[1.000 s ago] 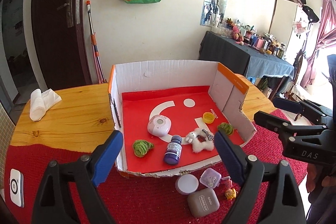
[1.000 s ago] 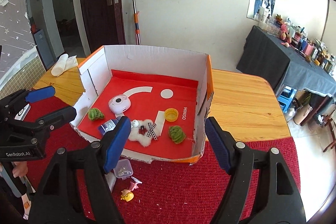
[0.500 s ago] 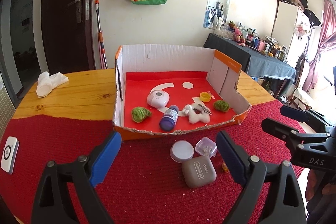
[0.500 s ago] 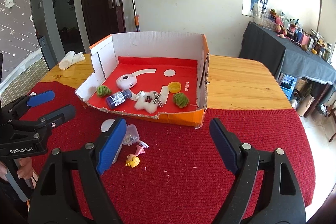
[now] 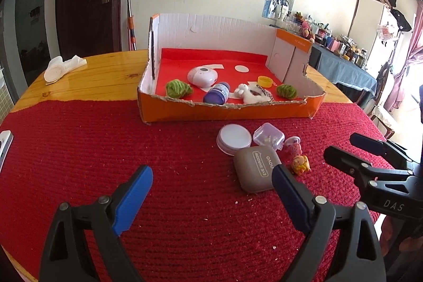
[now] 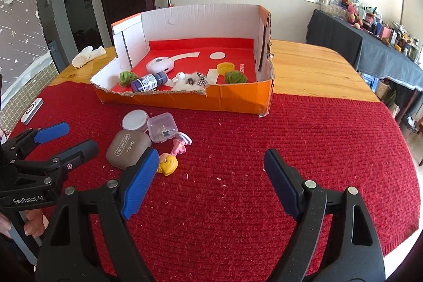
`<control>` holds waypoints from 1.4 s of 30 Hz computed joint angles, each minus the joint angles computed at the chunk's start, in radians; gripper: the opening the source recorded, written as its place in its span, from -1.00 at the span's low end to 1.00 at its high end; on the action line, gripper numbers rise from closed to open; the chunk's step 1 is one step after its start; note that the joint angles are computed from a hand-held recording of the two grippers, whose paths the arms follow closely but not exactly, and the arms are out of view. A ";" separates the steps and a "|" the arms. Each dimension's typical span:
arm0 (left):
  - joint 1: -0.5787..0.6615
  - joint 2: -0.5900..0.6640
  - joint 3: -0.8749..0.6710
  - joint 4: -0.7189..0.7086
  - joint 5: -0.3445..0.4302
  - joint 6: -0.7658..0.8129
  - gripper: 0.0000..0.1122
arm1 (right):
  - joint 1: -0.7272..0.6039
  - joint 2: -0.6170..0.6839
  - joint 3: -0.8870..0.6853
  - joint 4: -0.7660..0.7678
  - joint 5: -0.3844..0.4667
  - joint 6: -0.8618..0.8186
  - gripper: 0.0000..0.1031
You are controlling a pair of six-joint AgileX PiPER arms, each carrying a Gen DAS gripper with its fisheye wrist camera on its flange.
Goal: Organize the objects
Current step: 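Withdraw both open grippers from the box back over the table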
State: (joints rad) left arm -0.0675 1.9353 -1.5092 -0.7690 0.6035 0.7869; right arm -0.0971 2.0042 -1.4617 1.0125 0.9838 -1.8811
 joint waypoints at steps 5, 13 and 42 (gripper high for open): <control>0.000 0.010 -0.010 -0.004 0.014 -0.001 0.66 | 0.008 0.007 -0.003 -0.015 -0.010 0.007 0.58; 0.016 0.027 -0.037 -0.005 0.038 -0.004 0.66 | 0.047 0.026 -0.009 -0.064 -0.038 0.043 0.58; -0.091 0.092 -0.149 0.157 0.112 -0.148 0.66 | 0.040 0.166 -0.279 -0.196 0.046 0.203 0.58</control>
